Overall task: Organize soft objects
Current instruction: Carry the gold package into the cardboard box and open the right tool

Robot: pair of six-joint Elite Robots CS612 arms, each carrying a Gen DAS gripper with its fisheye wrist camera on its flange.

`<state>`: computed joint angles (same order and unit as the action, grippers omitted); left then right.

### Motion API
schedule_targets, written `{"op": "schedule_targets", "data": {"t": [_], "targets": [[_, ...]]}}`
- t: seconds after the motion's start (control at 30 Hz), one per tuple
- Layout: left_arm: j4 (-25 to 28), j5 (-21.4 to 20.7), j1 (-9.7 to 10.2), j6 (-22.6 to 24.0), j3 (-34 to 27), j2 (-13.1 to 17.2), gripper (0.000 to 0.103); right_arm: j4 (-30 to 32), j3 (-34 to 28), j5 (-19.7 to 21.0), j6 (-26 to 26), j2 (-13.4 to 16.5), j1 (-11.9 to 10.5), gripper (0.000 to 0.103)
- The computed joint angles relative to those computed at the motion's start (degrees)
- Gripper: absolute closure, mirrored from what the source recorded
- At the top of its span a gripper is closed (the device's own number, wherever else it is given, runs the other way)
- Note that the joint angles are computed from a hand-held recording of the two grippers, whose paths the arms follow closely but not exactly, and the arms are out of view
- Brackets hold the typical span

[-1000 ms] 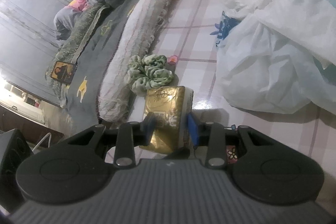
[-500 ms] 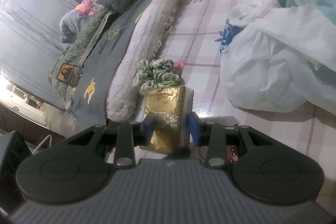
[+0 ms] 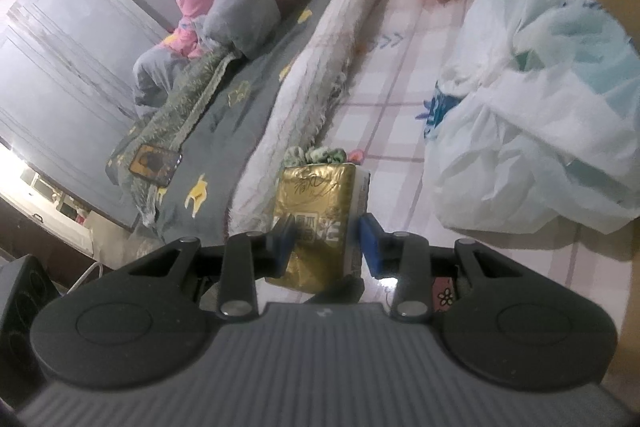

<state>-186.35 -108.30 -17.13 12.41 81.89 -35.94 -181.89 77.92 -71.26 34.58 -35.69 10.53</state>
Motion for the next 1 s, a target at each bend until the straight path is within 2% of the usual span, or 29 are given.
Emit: {"op": "schedule_targets", "data": {"t": [0.37,0.6,0.73,1.0], "targets": [[-3.68,-2.83,-1.72,1.61,1.20,-0.72,0.041,-7.82,7.41,-3.91,2.14,-3.85,-0.92,0.067],[-4.44,-4.48,-3.31,4.98,2.00,-1.21,0.041,-16.25,13.43,-6.39,6.87,-5.56,-1.89,0.066],[-4.05,-6.14,-4.15,7.13,1.95,-1.37,0.041,-20.95,16.74,-8.32,9.55,-6.36,-2.50,0.066],[-1.36,-10.71,-6.55,12.15,0.37,-1.13,0.040,-27.31,22.86,-13.03,11.39,-8.66,-4.56,0.066]]}}
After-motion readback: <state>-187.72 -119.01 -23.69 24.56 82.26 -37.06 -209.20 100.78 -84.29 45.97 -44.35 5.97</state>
